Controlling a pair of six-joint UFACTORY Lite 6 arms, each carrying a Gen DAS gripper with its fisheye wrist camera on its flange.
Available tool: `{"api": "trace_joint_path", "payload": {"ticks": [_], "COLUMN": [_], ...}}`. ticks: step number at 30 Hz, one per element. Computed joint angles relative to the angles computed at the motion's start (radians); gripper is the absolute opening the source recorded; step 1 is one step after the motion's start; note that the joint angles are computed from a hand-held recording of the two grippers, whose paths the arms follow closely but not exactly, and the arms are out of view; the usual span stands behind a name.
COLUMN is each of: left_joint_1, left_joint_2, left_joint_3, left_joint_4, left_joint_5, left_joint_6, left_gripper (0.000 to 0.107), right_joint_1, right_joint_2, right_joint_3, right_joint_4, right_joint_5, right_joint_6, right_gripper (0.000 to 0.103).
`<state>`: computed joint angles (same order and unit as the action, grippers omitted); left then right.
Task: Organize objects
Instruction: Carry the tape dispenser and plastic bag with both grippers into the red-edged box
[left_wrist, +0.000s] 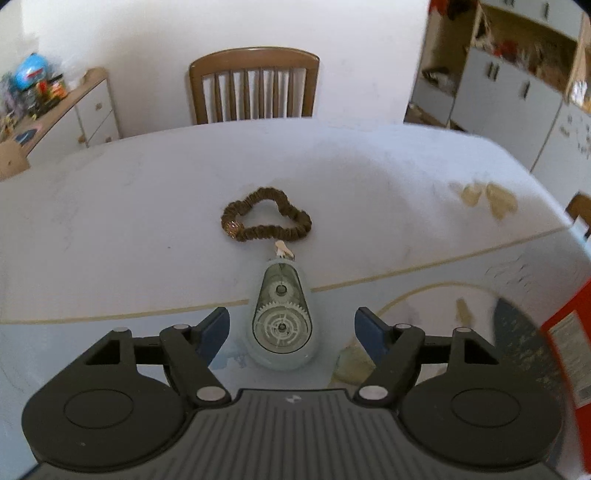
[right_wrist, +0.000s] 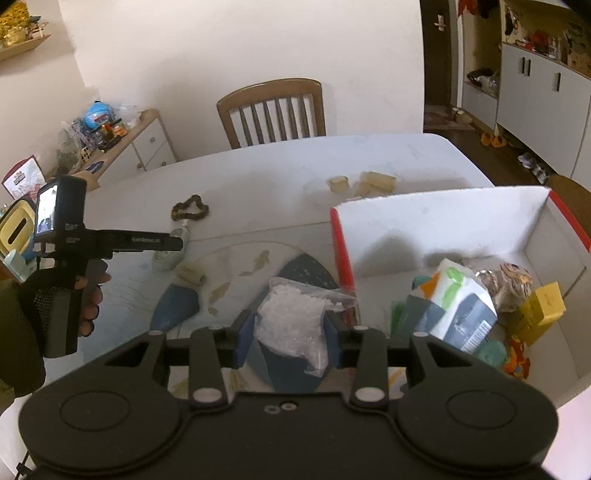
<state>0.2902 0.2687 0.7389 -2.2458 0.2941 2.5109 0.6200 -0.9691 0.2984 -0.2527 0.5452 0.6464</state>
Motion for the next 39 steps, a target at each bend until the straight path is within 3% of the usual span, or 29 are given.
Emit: {"api": "trace_joint_path", "payload": {"ticks": [2, 9, 12, 14, 21, 30, 34, 39], "left_joint_1": [-0.02, -0.043, -0.045, -0.039, -0.029, 0.049, 0.106, 0.137], "left_joint_2": [0.041, 0.099, 0.093, 0.09, 0.057, -0.103, -0.221, -0.402], "left_joint_3": [0.022, 0.047, 0.037, 0.038, 0.007, -0.08, -0.139, -0.205], "left_joint_4": [-0.116, -0.254, -0.332, -0.295, -0.318, 0.1, 0.406, 0.755], "left_joint_5": [-0.017, -0.013, -0.005, -0.004, 0.002, 0.0, 0.027, 0.083], "left_joint_6": [0.108, 0.235, 0.305, 0.263, 0.265, -0.11, -0.409, -0.776], "left_gripper": [0.074, 0.074, 0.061, 0.052, 0.051, 0.051, 0.051, 0.051], "right_joint_1": [-0.008, -0.032, -0.034, -0.038, -0.012, 0.059, 0.084, 0.023], "right_joint_2": [-0.002, 0.022, 0.022, 0.03, 0.029, 0.003, -0.041, -0.124], "right_joint_3": [-0.004, 0.001, 0.006, 0.011, 0.023, 0.065, 0.072, 0.074], "right_joint_4": [0.007, 0.033, 0.042, 0.049, 0.021, -0.039, -0.054, 0.03], "right_joint_5": [0.002, -0.01, -0.007, -0.01, 0.001, 0.035, 0.071, 0.117], "right_joint_6": [-0.008, -0.049, -0.058, -0.068, -0.039, 0.014, 0.028, -0.091], "right_gripper": [0.039, 0.039, 0.039, 0.039, 0.039, 0.037, 0.037, 0.037]}}
